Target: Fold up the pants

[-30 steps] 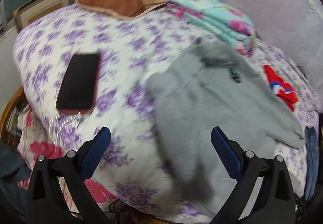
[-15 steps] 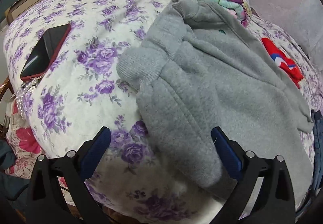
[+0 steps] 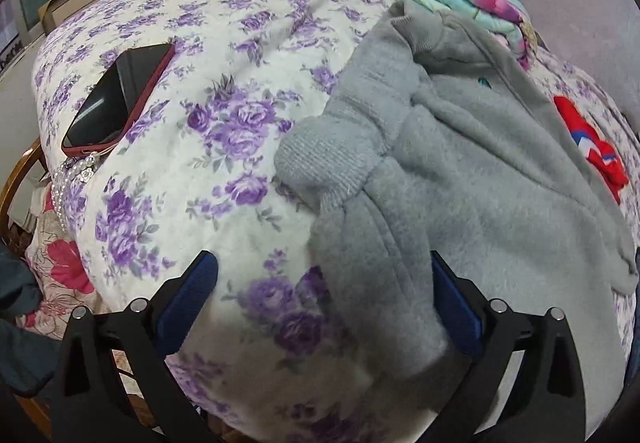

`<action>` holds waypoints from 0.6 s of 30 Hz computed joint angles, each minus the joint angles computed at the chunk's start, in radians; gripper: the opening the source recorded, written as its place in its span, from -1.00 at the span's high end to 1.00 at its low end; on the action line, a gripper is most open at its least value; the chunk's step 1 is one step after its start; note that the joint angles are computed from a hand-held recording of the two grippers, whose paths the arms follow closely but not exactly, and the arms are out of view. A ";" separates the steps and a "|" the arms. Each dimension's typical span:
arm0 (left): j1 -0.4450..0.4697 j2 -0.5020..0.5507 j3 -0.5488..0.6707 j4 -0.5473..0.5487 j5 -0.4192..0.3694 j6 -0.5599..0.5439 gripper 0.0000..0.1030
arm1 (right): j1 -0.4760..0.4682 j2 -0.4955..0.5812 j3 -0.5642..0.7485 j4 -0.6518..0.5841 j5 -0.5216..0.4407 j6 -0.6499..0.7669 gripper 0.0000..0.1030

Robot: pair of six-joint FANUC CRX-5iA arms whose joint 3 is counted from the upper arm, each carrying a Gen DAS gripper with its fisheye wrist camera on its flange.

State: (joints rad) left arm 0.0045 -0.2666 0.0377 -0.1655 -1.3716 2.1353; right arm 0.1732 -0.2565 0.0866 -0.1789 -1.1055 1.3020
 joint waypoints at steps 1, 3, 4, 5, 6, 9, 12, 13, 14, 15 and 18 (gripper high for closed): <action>-0.001 0.001 -0.001 0.000 0.004 0.006 -0.92 | 0.006 0.070 0.036 0.001 0.018 -0.052 -0.92; -0.004 -0.003 -0.004 -0.005 0.012 0.018 -0.92 | 0.008 0.153 0.074 -0.007 0.048 -0.133 -0.91; -0.008 -0.003 -0.003 -0.009 0.011 0.024 -0.92 | -0.008 0.198 0.099 -0.043 0.054 -0.152 -0.88; -0.009 -0.004 -0.004 -0.009 0.012 0.027 -0.92 | -0.025 0.254 0.139 -0.099 0.050 -0.172 -0.77; -0.004 -0.009 -0.009 -0.001 0.017 0.027 -0.92 | -0.040 0.296 0.177 -0.147 0.023 -0.172 -0.59; 0.012 -0.020 -0.024 0.024 0.027 0.014 -0.92 | -0.028 0.382 0.248 -0.171 0.002 -0.139 0.75; 0.035 -0.023 -0.032 0.053 0.032 -0.020 -0.92 | 0.060 0.331 0.173 0.069 0.128 -0.136 0.77; 0.040 -0.023 -0.033 0.059 0.034 -0.028 -0.92 | 0.062 0.333 0.180 0.112 0.131 -0.159 0.77; 0.038 -0.020 -0.032 0.057 0.036 -0.031 -0.92 | 0.064 0.336 0.180 0.160 0.134 -0.187 0.77; 0.035 -0.017 -0.030 0.054 0.039 -0.036 -0.92 | 0.069 0.341 0.172 0.223 0.145 -0.217 0.76; 0.020 -0.002 -0.018 0.037 0.042 -0.037 -0.92 | 0.027 0.440 0.295 0.114 -0.021 -0.083 0.50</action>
State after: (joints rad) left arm 0.0242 -0.2686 0.0195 -0.1280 -1.3301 2.0982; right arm 0.2006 0.1833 0.3818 -0.0647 -1.1266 1.2186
